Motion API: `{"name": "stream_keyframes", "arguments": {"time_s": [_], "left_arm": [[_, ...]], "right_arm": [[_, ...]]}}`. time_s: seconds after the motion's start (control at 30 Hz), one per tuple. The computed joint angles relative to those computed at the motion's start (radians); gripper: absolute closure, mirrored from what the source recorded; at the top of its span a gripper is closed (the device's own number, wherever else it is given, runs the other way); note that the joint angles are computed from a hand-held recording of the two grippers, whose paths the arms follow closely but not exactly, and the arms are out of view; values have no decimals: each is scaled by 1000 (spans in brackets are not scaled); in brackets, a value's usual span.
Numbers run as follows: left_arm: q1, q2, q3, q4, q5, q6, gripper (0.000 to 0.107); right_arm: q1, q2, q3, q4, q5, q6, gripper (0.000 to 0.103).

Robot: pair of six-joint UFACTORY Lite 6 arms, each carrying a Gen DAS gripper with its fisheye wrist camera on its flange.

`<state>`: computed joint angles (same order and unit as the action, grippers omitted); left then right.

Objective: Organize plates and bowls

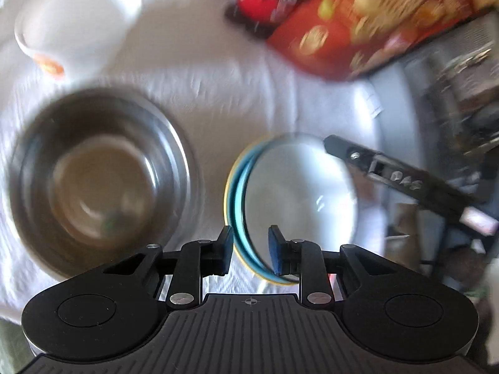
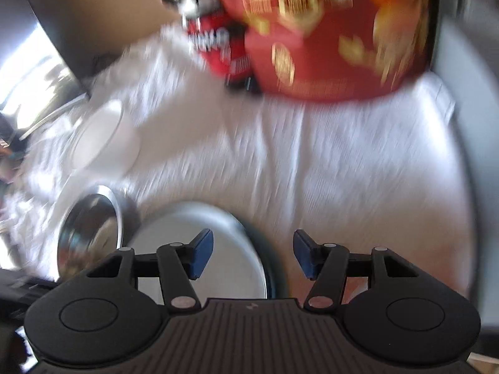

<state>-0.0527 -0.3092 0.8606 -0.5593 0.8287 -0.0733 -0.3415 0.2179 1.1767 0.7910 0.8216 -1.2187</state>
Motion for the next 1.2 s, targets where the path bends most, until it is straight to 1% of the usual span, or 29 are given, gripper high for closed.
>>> {"name": "stream_keyframes", "arguments": {"time_s": [0.03, 0.1, 0.13, 0.17, 0.23, 0.3, 0.37, 0.5, 0.57, 0.63, 0.67, 0.73, 0.77, 0.8, 0.87, 0.93, 1.0, 1.03, 1.07, 1.13, 1.17, 1.2], "left_arm": [[90, -29, 13, -16, 34, 59, 80], [272, -49, 48, -27, 69, 166, 80], [361, -38, 73, -17, 68, 203, 80], [443, -15, 102, 9, 54, 220, 80], [565, 66, 167, 47, 13, 261, 80], [645, 180, 237, 69, -47, 310, 80], [689, 312, 319, 80, -74, 352, 80], [748, 549, 479, -43, -1, 525, 80], [747, 614, 517, -60, 0, 578, 79], [726, 672, 548, -41, -35, 586, 79], [717, 670, 531, -38, -54, 590, 79], [715, 734, 569, -46, -60, 601, 79], [711, 782, 602, -53, -60, 604, 79], [708, 816, 623, -57, -60, 604, 79], [698, 871, 661, -54, -58, 601, 79], [691, 918, 695, -62, -41, 605, 79], [687, 951, 723, -85, -12, 620, 80], [683, 951, 723, -96, -9, 628, 85], [677, 936, 711, -97, -16, 628, 87], [663, 877, 666, -81, -53, 616, 88], [665, 846, 651, -90, -52, 619, 88], [675, 811, 629, -120, -42, 635, 88]], "right_arm": [[22, -36, -14, 18, -16, 6, 43], [64, -78, -20, 41, -25, 39, 34], [89, -86, -14, 45, -27, 69, 26], [124, -94, -11, 42, -37, 113, 24], [213, -93, 4, 3, -72, 228, 23], [306, -88, 19, -53, -113, 343, 23], [410, -76, 42, -128, -151, 471, 23], [600, 53, 190, -308, -153, 755, 21], [676, 107, 257, -416, -169, 922, 21], [728, 149, 309, -494, -190, 1033, 20], [755, 180, 346, -536, -201, 1099, 17], [782, 233, 385, -522, -242, 1120, 15], [790, 280, 432, -497, -240, 1107, 15], [795, 358, 516, -469, -210, 1084, 15], [814, 542, 720, -476, -134, 1121, 15], [831, 712, 916, -517, -61, 1205, 19], [845, 872, 1112, -545, 27, 1270, 31], [845, 920, 1162, -526, 53, 1271, 41], [844, 934, 1170, -502, 60, 1265, 46], [852, 887, 1108, -504, 27, 1251, 50], [849, 852, 1062, -490, 10, 1229, 54], [841, 798, 992, -466, -15, 1201, 55]]}}
